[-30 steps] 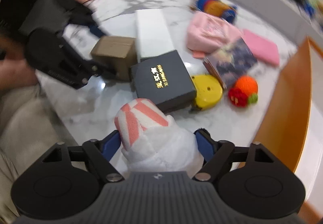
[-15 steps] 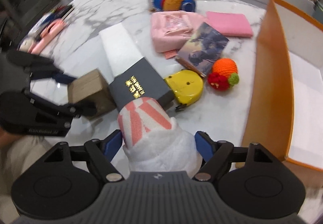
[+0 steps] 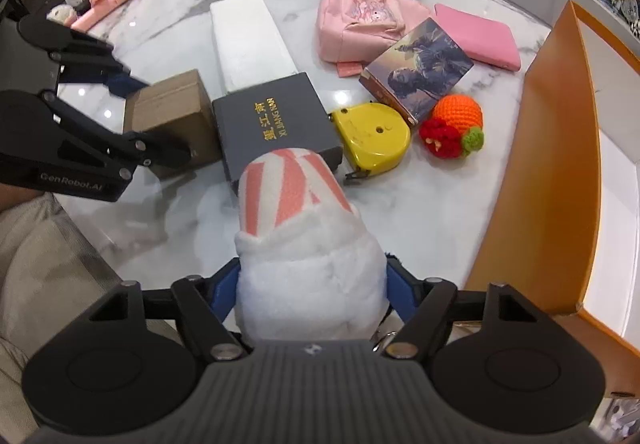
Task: Organize objects
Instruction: 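Lift the plush with the right gripper while the left lifts the cardboard box, then carry the plush and cardboard box over the orange storage box with both grippers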
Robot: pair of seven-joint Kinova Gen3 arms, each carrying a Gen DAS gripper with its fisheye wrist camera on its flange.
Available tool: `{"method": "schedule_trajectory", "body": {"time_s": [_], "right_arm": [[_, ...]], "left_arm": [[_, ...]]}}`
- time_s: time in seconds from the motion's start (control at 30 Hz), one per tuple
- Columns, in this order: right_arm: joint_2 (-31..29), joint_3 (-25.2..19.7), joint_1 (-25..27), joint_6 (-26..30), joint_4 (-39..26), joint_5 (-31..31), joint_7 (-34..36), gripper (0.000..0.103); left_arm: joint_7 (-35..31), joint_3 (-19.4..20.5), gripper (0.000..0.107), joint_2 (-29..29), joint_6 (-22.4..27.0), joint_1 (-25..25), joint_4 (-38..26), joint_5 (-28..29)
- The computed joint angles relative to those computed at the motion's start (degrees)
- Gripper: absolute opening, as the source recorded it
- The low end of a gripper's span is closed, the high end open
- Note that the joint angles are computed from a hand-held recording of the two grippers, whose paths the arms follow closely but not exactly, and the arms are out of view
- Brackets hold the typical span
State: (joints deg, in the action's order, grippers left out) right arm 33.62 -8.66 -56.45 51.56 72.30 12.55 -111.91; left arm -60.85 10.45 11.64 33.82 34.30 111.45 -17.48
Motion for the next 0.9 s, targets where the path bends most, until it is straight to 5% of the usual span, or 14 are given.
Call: {"method": "schedule_trajectory", "body": {"time_s": [0.33,0.9], "right_arm": [[-1.61,-0.11,0.57,-0.87,-0.09,-0.92,-0.55,0.072],[-8.8,-0.3,2.54,-6.97,4.54,0.71,-4.57,0.072]], "left_arm": [[-2.34,1.05,0.052,-2.98,2.09,-1.27,-1.97,1.44],[6.26,3.12,0.052,-3.51,7.49,3.42,-10.83,-8.8]]}}
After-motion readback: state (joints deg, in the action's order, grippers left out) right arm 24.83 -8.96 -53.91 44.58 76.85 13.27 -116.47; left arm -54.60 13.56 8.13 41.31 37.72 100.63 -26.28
